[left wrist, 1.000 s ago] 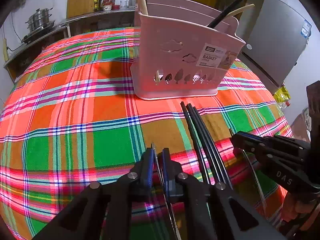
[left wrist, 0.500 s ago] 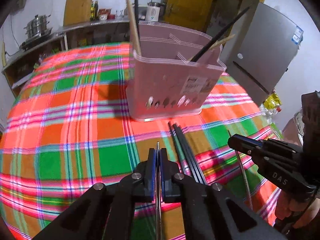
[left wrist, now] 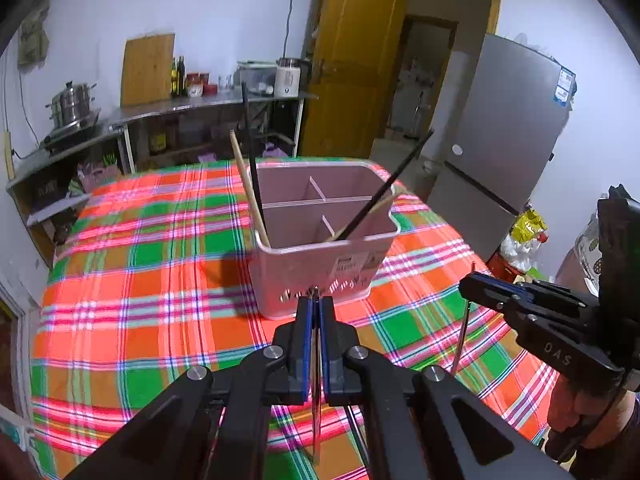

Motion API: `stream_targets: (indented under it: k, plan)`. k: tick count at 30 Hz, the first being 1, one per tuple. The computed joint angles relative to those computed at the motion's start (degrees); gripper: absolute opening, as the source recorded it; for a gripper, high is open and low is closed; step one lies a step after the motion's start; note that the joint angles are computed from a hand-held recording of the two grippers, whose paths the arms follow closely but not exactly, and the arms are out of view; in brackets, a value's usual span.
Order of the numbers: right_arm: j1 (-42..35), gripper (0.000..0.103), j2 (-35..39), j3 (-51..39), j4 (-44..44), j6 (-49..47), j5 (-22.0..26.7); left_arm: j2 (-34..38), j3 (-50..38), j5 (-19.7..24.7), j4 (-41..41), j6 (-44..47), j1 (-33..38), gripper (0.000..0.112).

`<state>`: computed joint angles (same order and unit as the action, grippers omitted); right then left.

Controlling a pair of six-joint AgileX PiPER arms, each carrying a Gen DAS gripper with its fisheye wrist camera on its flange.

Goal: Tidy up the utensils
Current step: 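Lift the metal chopsticks upright with both tools and carry them over the basket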

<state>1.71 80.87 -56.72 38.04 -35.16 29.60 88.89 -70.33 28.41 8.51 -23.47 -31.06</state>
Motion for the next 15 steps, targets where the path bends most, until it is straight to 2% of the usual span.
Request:
stream_targets:
  k: [11,15]
  plan:
    - [-0.56,0.004,-5.09,2.01,0.49,-0.64,-0.07,-3.60,2.96,-0.90,2.89,-3.06,-1.22,0.003]
    - [-1.57,0.004,-6.61,3.09,0.83,-1.28,0.87,-4.61,3.43,0.10,3.82,-3.71,-2.08,0.003]
